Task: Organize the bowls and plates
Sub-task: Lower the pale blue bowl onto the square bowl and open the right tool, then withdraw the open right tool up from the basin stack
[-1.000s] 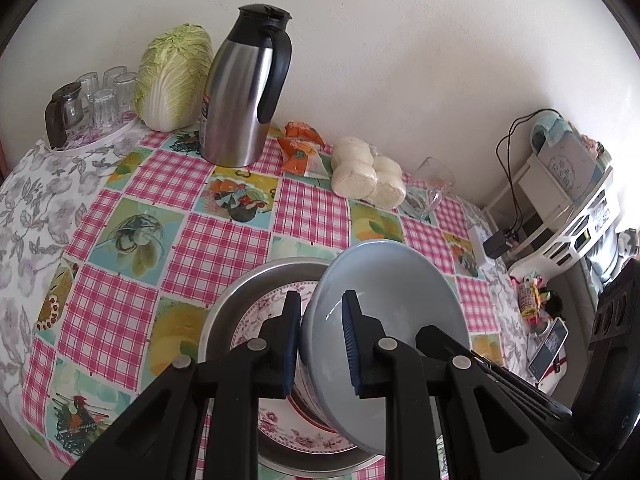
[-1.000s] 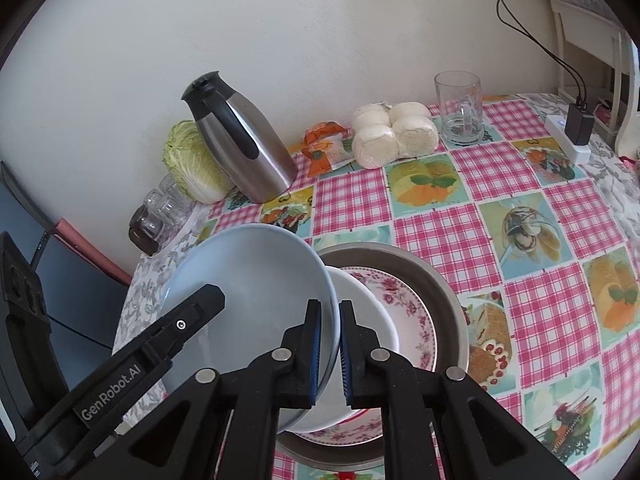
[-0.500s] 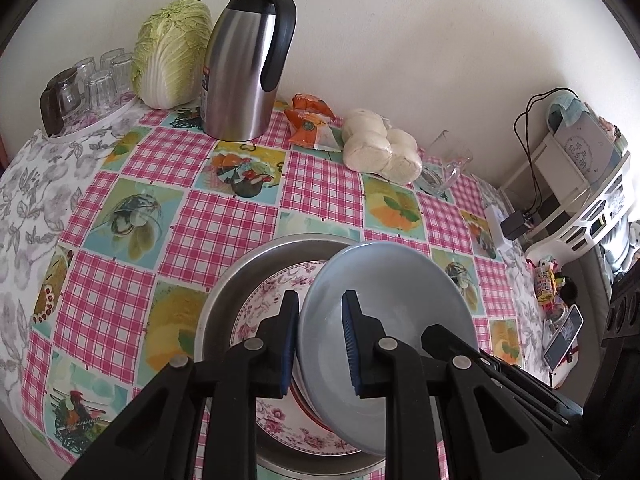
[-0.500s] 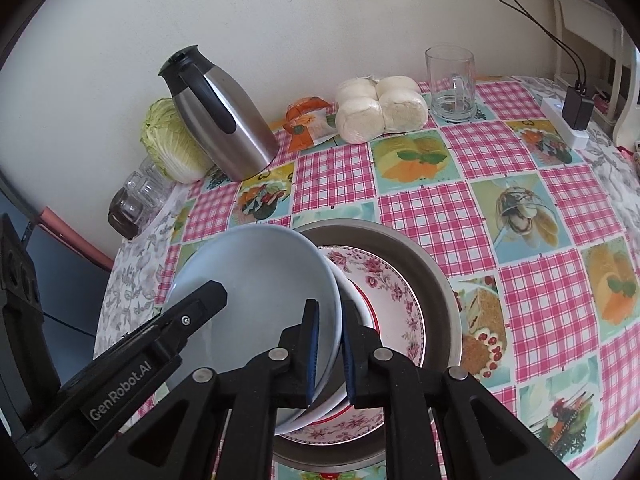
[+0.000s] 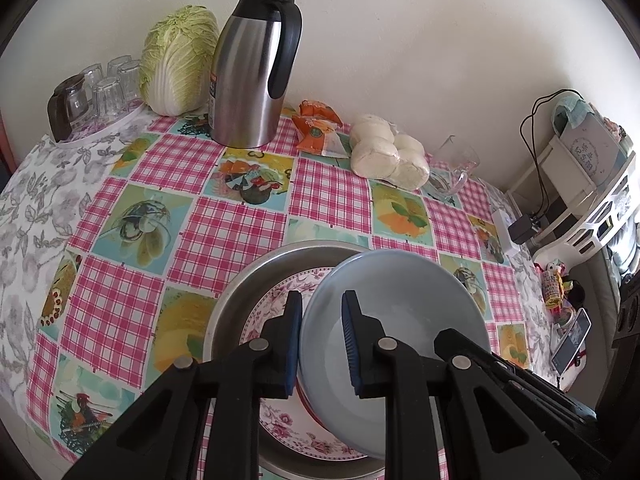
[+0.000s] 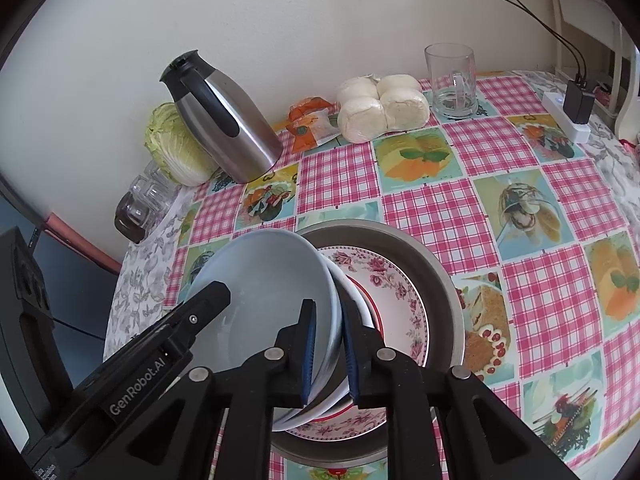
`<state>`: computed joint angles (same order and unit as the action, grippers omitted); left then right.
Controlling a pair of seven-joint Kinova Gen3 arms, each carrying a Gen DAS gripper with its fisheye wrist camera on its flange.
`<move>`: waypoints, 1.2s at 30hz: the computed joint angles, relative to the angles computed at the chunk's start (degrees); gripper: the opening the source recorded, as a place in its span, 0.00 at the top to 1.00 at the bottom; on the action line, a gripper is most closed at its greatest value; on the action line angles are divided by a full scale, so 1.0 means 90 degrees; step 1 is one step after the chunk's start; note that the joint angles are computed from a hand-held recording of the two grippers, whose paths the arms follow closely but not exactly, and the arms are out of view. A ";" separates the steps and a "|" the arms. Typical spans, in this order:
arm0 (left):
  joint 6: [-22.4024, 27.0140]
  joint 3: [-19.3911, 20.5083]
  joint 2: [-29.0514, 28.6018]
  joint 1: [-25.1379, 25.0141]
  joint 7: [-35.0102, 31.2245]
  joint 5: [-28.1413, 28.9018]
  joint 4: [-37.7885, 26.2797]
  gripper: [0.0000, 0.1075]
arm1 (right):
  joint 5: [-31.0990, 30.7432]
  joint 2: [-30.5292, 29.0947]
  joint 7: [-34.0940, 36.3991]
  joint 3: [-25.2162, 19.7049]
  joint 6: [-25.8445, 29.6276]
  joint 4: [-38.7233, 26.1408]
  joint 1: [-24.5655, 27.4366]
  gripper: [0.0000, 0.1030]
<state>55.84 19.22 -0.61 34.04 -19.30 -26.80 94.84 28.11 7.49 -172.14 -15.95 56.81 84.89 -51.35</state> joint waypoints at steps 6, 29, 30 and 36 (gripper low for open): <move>0.0070 -0.0031 0.0051 0.0024 0.0008 -0.0008 -0.0020 0.86 | 0.0060 -0.0046 -0.0062 -0.0016 0.0040 -0.0007 -0.0007 0.81; 0.0259 0.0114 -0.0207 -0.0017 0.0352 -0.0231 -0.0061 0.78 | 0.0702 -0.0171 -0.0370 -0.0187 0.0469 -0.0042 -0.0107 0.43; 0.0293 0.0142 -0.0220 -0.0031 0.0395 -0.0254 -0.0063 0.64 | 0.0717 -0.0165 -0.0360 -0.0183 0.0513 -0.0058 -0.0115 0.41; 0.0485 0.0257 -0.0341 -0.0145 0.0775 -0.0423 -0.0029 0.30 | 0.0699 -0.0153 -0.0335 -0.0153 0.0523 -0.0043 -0.0099 0.24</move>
